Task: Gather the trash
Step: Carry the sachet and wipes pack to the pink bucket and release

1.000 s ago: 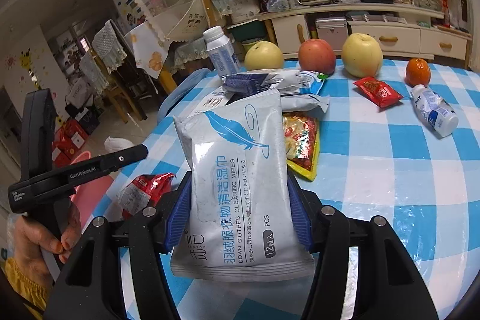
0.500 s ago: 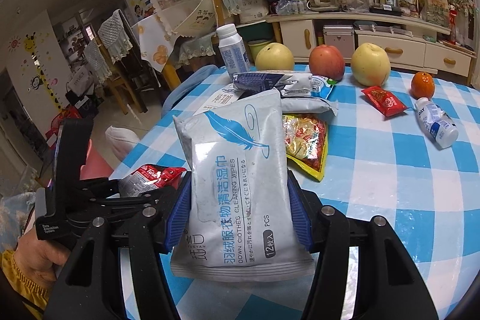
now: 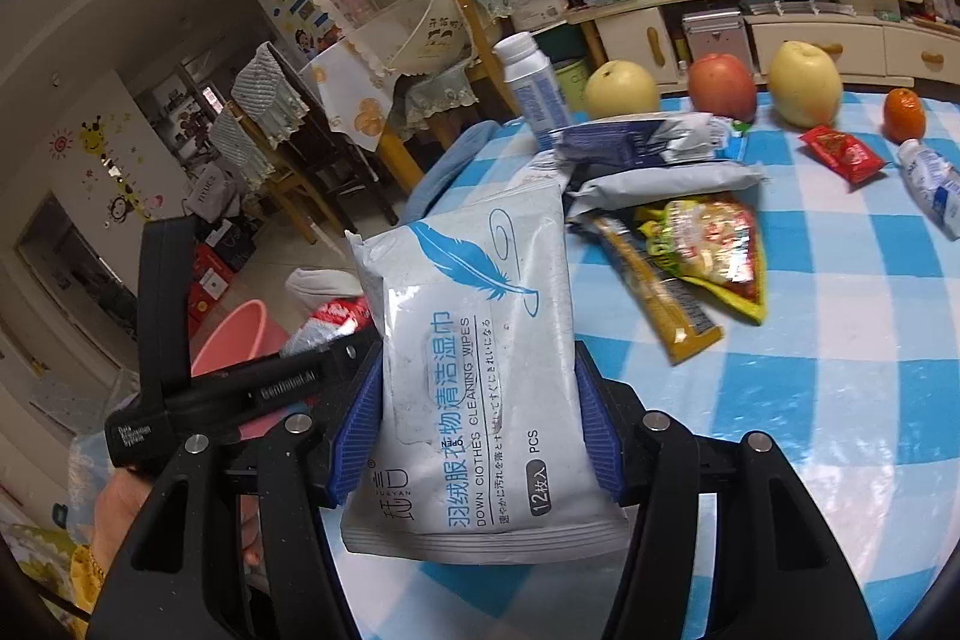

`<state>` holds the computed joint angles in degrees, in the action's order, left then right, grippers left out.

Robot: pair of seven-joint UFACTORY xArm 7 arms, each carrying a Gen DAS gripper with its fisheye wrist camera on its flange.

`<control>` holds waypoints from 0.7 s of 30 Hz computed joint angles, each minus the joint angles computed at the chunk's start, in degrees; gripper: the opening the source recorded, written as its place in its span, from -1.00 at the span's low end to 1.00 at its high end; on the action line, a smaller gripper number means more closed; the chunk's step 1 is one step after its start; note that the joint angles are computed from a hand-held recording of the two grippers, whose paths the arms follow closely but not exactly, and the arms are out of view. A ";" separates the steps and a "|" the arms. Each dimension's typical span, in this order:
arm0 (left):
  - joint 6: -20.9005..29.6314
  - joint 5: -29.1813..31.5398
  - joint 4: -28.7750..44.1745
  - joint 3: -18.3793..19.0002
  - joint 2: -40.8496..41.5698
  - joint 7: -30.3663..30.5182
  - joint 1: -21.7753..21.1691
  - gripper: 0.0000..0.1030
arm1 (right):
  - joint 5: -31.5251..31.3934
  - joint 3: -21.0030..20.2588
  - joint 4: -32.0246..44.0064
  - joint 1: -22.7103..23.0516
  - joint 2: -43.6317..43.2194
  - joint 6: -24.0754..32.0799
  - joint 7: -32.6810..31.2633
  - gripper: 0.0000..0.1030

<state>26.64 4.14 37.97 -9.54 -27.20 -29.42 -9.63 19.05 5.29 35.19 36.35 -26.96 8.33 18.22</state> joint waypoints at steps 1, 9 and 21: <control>-0.19 0.06 -0.48 0.49 -1.26 -0.29 0.60 -0.04 | -0.11 0.55 0.98 0.17 0.77 0.11 0.31 0.16; 0.98 3.63 -4.25 2.43 -12.52 -5.90 12.10 -0.04 | 0.56 4.39 14.86 4.30 12.52 -0.99 -0.78 0.17; 2.75 3.85 -6.68 7.84 -19.57 -7.62 22.98 -0.03 | -15.39 13.09 43.23 4.34 36.26 3.20 7.69 0.20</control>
